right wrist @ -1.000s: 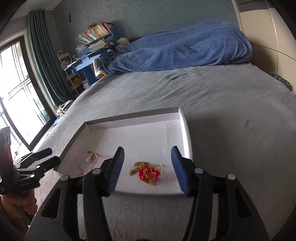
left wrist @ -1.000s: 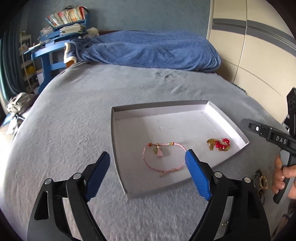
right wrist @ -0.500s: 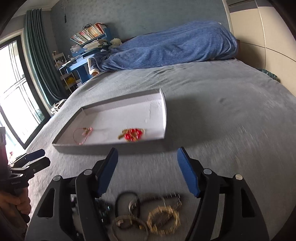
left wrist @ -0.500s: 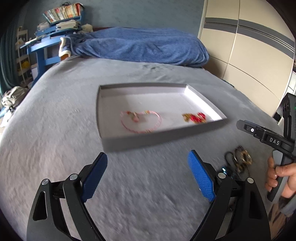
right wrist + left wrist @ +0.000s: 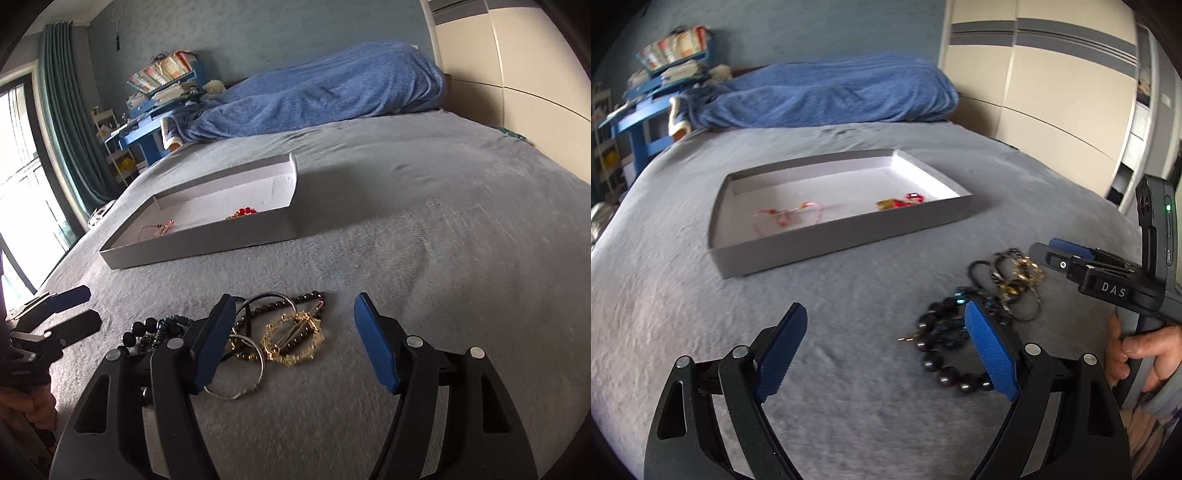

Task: Organize jewelry
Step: 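Grasp the blue beaded bracelet with the left tool while the right tool grasps the gold wreath hair clip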

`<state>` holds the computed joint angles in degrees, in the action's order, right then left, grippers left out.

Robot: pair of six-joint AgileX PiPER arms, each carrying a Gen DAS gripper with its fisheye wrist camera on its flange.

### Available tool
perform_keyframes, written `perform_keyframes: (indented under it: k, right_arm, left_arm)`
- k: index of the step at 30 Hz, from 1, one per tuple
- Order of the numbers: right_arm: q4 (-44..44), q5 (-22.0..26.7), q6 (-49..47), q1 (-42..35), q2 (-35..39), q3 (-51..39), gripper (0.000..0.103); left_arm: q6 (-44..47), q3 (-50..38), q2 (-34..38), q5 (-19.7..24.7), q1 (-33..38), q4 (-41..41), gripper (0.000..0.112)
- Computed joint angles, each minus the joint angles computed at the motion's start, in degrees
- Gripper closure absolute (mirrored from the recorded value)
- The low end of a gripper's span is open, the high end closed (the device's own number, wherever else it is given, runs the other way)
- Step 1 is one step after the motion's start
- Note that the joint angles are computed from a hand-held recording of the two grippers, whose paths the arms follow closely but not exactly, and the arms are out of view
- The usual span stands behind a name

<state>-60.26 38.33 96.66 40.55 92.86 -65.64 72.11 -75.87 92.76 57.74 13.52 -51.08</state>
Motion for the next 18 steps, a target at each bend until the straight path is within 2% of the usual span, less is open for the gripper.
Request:
perform_keyframes:
  k: [7, 12, 18]
  right_arm:
    - [1.4, 0.8, -0.2, 0.3, -0.2, 0.3, 0.037]
    - [0.5, -1.0, 2.6, -0.8, -1.2, 1.9, 0.037]
    - [1.1, -2.7, 2.9, -1.7, -1.4, 2.6, 0.037]
  left_arm:
    - [1.1, 1.3, -1.1, 1.4, -4.7, 1.2, 0.048]
    - [0.3, 1.3, -1.2, 0.3, -8.9, 3.5, 0.062]
    - [-5.0, -1.9, 1.7, -1.3, -13.3, 9.6, 0.079]
